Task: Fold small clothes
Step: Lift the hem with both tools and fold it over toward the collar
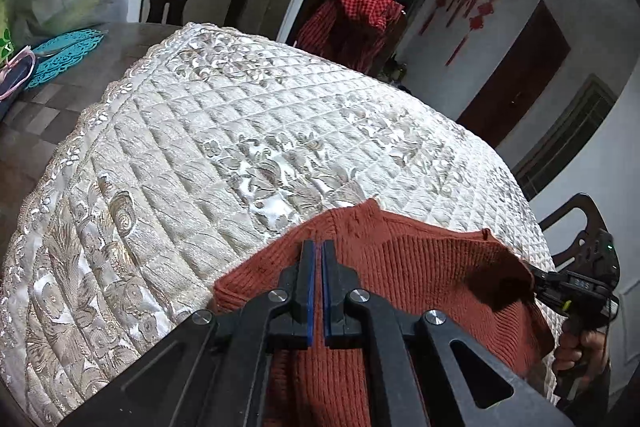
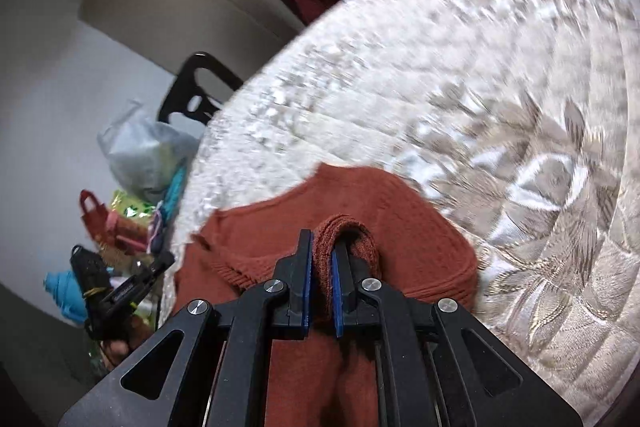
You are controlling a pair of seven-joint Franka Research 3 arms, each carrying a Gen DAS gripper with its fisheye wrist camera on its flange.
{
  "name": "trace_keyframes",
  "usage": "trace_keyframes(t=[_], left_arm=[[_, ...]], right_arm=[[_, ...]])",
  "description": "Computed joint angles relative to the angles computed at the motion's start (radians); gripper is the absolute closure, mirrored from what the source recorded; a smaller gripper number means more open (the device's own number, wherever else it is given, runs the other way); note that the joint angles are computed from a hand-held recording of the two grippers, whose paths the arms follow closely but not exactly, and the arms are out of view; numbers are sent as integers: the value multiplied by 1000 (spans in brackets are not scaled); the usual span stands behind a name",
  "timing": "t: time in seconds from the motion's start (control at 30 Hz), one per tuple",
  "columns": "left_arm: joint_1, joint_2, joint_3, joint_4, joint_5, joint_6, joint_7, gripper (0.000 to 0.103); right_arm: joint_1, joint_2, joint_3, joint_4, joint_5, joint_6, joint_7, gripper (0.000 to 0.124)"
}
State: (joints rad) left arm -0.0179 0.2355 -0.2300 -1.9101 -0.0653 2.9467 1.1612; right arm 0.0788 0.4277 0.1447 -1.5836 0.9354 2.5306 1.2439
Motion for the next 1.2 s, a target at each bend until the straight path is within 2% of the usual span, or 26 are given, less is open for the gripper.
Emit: trace_keyframes(t=[0.03, 0.07, 0.1, 0.13, 0.17, 0.23, 0.37, 0.57, 0.67, 0.7, 0.73, 0.77, 0.8, 0.83, 1.07, 1.17, 1.2], left_arm=[[-6, -1, 6, 3, 16, -9, -3, 88], [-21, -3, 24, 7, 48, -19, -21, 74], [-40, -4, 47, 13, 91, -28, -51, 68], [-45, -1, 54, 21, 112, -33, -61, 61], [-39, 3, 48, 31, 115, -43, -50, 61], [-30, 13, 33, 48, 106, -70, -28, 61], [-26, 37, 19, 77, 96, -109, 7, 61], [-52, 85, 32, 150, 128, -196, 7, 61], [-44, 107, 20, 188, 113, -239, 39, 62], [-45, 114, 20, 199, 111, -251, 44, 65], [-43, 120, 17, 208, 106, -261, 53, 78], [-42, 125, 16, 214, 99, -266, 59, 84], [-38, 126, 11, 212, 90, -258, 69, 84], [-42, 123, 15, 207, 94, -250, 67, 91], [-60, 67, 57, 133, 154, -97, -8, 93], [-55, 83, 61, 151, 175, -95, -26, 93], [-69, 98, 78, 166, 204, -105, -48, 93]], right_arm=[[-3, -8, 2, -9, 7, 4, -8, 113], [3, -20, -3, -20, -4, 16, -8, 109], [13, -35, -9, -34, -22, 39, -12, 106], [20, -48, -13, -46, -35, 63, -22, 98], [25, -67, -14, -65, -43, 96, -42, 87], [22, -88, -9, -84, -28, 137, -88, 81], [21, -114, -17, -112, -19, 179, -131, 81], [47, -75, -47, -64, -168, 115, -86, 81], [64, -40, -55, -18, -259, 77, -62, 81], [70, -24, -59, 3, -292, 60, -47, 82], [79, -7, -66, 26, -330, 40, -30, 85], [88, 9, -73, 48, -369, 21, -10, 93], [97, 25, -80, 67, -405, 3, 9, 108], [103, 30, -83, 71, -431, 4, 22, 115], [57, -8, -40, 18, -353, 104, -11, 118], [61, 0, -44, 25, -347, 130, 11, 118], [68, 12, -53, 35, -363, 129, 33, 118]])
